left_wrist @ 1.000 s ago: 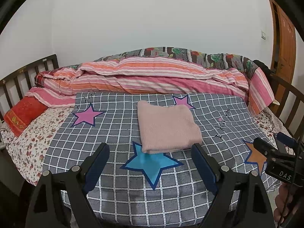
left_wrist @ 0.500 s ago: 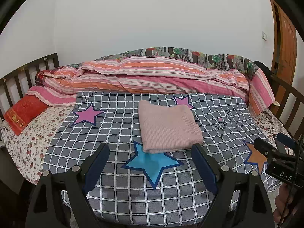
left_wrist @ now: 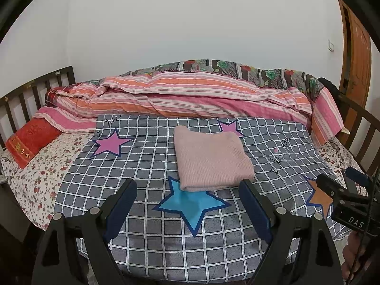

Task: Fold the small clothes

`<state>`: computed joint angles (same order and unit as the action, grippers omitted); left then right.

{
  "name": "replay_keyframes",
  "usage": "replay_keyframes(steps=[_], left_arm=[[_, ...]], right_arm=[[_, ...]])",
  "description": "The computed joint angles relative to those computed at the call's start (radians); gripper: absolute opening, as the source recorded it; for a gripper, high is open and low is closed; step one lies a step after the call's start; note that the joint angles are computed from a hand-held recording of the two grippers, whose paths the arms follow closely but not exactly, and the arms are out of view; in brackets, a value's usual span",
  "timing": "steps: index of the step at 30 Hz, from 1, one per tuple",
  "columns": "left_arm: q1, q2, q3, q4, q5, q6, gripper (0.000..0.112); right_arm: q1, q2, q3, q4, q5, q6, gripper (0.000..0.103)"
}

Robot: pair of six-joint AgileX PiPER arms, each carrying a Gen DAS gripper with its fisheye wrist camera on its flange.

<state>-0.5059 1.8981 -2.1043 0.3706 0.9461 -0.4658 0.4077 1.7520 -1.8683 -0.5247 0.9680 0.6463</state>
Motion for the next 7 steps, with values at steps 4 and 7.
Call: replay_keyframes(steps=[4, 7], left_arm=[[-0.001, -0.001, -0.001, 0.003, 0.005, -0.003, 0.087], [-0.003, -0.001, 0.0, 0.017, 0.007, -0.011, 0.087]], right_arm=[[0.005, 0.001, -0.004, -0.004, 0.001, 0.002, 0.099], [0.006, 0.005, -0.01, -0.003, 0.003, -0.001, 0.099]])
